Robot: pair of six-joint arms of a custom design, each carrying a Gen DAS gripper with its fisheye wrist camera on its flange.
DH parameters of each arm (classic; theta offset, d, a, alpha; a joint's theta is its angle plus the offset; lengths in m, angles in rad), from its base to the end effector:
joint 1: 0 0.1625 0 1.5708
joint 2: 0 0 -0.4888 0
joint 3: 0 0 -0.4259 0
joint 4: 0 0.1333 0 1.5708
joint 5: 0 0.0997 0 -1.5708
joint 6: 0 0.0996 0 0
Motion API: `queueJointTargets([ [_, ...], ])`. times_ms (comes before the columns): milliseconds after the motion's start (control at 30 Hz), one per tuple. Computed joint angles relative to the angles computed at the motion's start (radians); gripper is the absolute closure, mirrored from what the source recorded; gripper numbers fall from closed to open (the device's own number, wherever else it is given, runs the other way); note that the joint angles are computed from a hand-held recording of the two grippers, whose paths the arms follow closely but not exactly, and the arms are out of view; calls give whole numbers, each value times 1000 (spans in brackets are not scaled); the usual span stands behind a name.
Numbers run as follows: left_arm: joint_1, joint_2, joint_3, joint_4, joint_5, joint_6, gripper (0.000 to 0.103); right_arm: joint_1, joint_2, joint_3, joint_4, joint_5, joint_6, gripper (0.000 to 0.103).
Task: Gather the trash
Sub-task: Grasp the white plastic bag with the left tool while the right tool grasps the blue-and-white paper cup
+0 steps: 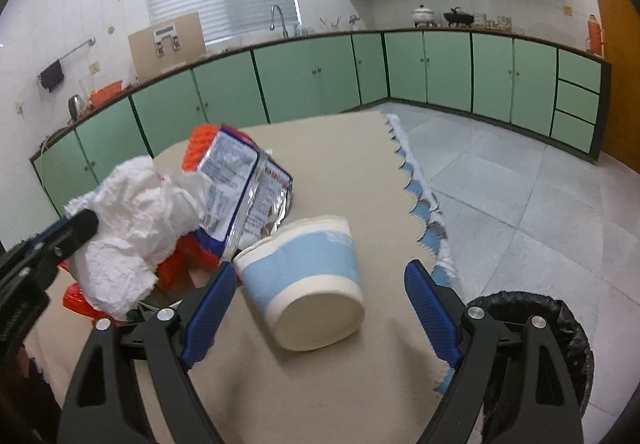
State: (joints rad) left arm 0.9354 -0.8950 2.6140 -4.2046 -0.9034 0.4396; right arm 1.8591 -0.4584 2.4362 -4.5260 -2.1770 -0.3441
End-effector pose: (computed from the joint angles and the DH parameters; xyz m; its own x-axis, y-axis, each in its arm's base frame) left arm -0.0601 -0.4100 0.1539 -0.6814 0.2735 -0.6789 0.7205 0.4138 -0.5564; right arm 0.1852 -0.3553 0.0246 -0.8145 0.0255 0.5796 -0.4608 0.5786 -0.6730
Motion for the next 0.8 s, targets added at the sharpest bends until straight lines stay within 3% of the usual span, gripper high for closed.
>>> queueJointTargets([
  [433, 35, -18, -23, 48, -26, -5, 90, 0, -23, -49, 192, -42, 20, 19],
  [533, 41, -23, -28, 60, -29, -5, 90, -6, -30, -43, 211, -23, 16, 28],
  [800, 37, -17, -23, 37, -36, 8, 90, 12, -19, -20, 116, -9, 18, 29],
])
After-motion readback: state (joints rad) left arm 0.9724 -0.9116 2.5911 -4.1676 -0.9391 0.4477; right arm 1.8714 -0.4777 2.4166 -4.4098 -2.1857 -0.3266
